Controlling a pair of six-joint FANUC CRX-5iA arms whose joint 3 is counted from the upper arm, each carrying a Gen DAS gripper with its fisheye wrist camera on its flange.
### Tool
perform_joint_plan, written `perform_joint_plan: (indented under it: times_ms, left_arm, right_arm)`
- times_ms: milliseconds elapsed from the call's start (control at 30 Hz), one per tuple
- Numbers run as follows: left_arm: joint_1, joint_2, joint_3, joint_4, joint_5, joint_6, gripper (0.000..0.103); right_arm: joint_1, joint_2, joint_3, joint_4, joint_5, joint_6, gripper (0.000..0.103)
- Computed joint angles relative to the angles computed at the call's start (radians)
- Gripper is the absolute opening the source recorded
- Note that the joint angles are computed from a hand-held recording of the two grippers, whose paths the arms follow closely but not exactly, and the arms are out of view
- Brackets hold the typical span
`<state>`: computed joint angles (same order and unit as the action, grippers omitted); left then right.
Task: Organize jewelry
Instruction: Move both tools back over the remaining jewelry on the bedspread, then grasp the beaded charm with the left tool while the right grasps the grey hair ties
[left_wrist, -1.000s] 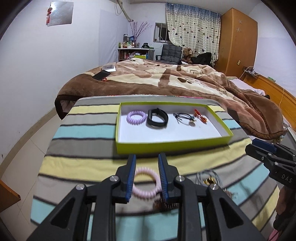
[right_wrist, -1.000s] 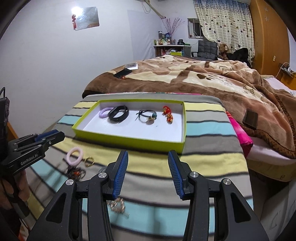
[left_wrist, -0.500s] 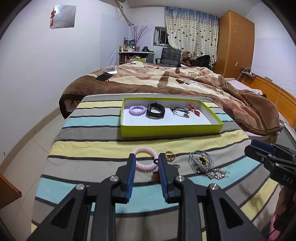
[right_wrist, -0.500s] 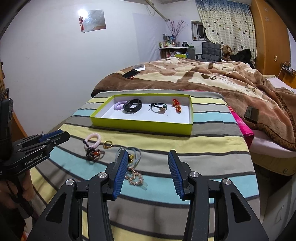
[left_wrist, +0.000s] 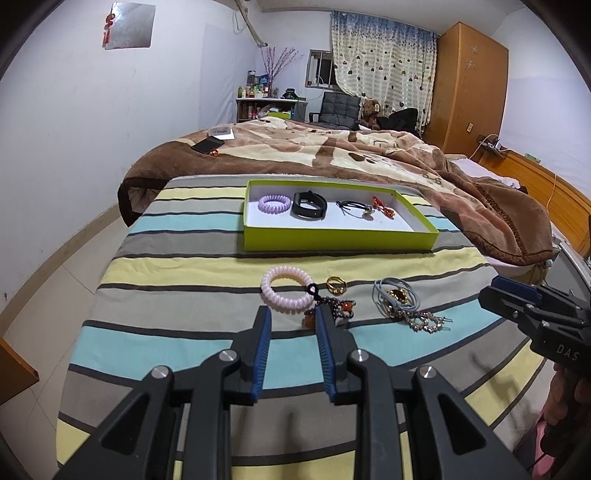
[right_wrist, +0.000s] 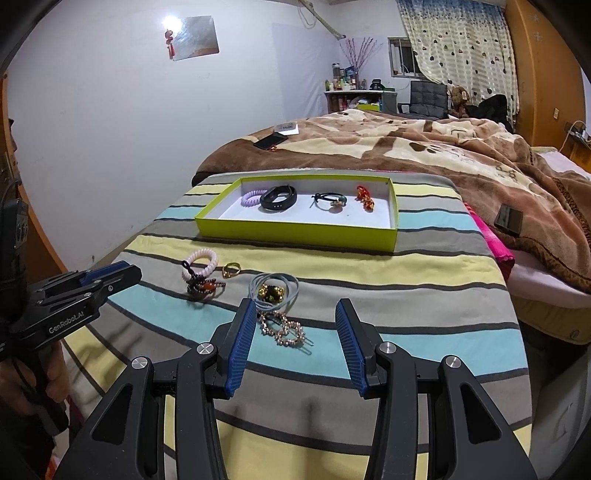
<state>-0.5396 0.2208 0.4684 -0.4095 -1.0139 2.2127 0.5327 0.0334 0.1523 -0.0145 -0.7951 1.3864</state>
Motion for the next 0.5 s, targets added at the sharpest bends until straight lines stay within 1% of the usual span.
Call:
perform_joint_plan:
  times_ms: [233, 333, 500]
  left_arm:
    - [0.010, 0.018, 0.001, 0.050, 0.019, -0.045, 0.026]
    - [0.011, 0.032, 0.013, 0.057, 0.013, -0.051, 0.032]
    - [0.025, 0.053, 0.023, 0.095, 0.020, -0.071, 0.035]
  right_arm:
    - [-0.004, 0.010, 0.007, -0.018, -0.009, 0.013, 0.046]
    - [-0.005, 0.018, 0.014, -0.028, -0.016, 0.018, 0.045]
    - [-0.018, 0.047, 0.048, -0.065, -0.044, 0.029, 0.038]
